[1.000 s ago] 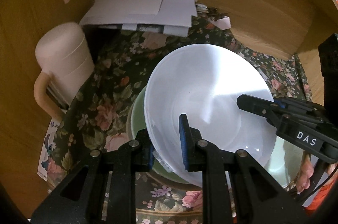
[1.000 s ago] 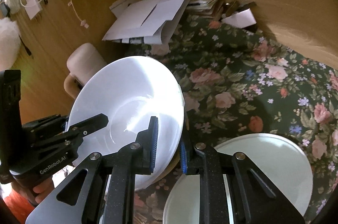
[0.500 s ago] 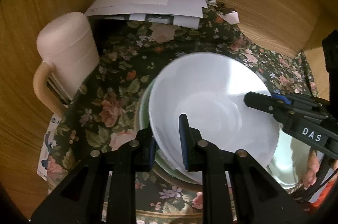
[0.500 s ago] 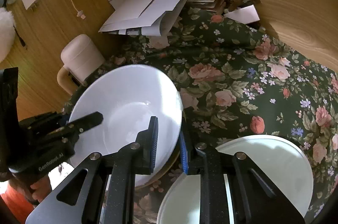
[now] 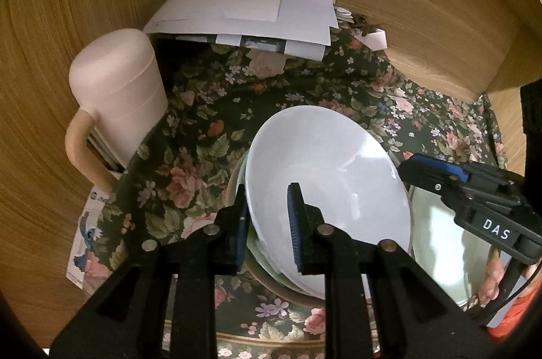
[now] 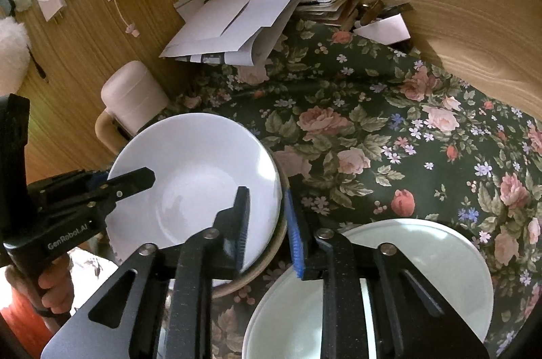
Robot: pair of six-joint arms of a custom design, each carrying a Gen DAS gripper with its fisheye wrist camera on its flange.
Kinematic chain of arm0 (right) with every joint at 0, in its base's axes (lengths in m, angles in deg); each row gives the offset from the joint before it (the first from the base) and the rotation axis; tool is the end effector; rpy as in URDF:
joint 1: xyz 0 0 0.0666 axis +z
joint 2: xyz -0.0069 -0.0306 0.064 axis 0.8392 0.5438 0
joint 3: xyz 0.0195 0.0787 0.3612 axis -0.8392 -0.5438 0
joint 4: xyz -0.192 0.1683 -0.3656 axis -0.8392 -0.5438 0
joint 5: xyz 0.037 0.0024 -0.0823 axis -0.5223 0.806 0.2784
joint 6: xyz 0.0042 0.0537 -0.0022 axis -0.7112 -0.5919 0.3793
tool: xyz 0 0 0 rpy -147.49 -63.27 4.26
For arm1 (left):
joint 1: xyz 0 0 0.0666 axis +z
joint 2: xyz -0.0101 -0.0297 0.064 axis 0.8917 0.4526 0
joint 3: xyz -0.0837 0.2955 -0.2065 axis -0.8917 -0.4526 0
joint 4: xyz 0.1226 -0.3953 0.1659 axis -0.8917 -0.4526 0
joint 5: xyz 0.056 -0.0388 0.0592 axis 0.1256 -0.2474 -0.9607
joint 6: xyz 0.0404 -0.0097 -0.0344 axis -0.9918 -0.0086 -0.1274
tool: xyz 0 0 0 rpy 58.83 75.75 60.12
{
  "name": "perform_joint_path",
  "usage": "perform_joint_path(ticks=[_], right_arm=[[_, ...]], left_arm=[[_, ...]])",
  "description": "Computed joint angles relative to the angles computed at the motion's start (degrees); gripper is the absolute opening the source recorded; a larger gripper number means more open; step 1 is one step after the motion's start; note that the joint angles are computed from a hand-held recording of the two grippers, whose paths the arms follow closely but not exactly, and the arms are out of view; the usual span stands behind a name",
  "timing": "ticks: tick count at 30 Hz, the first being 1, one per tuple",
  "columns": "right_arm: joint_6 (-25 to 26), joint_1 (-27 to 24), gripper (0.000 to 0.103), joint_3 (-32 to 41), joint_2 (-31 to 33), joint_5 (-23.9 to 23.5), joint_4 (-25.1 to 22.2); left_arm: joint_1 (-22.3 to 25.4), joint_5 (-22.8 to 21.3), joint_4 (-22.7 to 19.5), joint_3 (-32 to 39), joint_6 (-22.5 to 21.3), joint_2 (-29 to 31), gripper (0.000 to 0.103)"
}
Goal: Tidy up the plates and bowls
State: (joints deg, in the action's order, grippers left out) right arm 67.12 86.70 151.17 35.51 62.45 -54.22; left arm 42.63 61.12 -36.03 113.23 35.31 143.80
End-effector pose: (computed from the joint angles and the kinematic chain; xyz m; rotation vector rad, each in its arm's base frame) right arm 0.6075 0.3482 0.3165 -0.2291 2.3973 0.5073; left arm 0.6076 -0.2262 0.3258 0.2411 2.4493 -0.1900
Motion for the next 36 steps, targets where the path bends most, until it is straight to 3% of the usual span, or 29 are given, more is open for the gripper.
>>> perform_joint_path(ticks=[2,4,6,14,18,30,36], right_arm=[[0.3,0.04,0.03,-0.37,-0.34,0.27,0.06],[0.67,0.08,0.037,-0.68,-0.56,0.55,-0.01],[0.95,0.06,0.039,-0.72,-0.57,0.39,-0.27],[1.11,-0.04,0.044,0.45,0.54,-0.88,-2.72],[1.21,0.17,0.046,1.96,1.95,-2.14,-4.86],[-0.03,0.84,0.045,8.01,6.91,-4.12,-9.23],[0.01,1.28,0.038,9.09,8.04,-3.02,-9.21]], left_arm=[[-0.18,-1.25,0.35,-0.34,-0.97,-0.46,0.024],[-0.39,-3.04,2.46,-1.65,-2.37,-1.57,0.041],[-0.39,-3.3,3.5,-2.41,-3.22,-2.32,0.044],[1.2,-1.95,0.5,-2.55,-1.46,-1.55,0.045],[1.81,1.67,0.61,-3.92,-0.1,-1.96,0.053],[2.27,10.48,-1.99,-1.57,1.13,1.21,0.054],[2.47,11.66,-1.2,-1.5,2.4,1.9,0.051]])
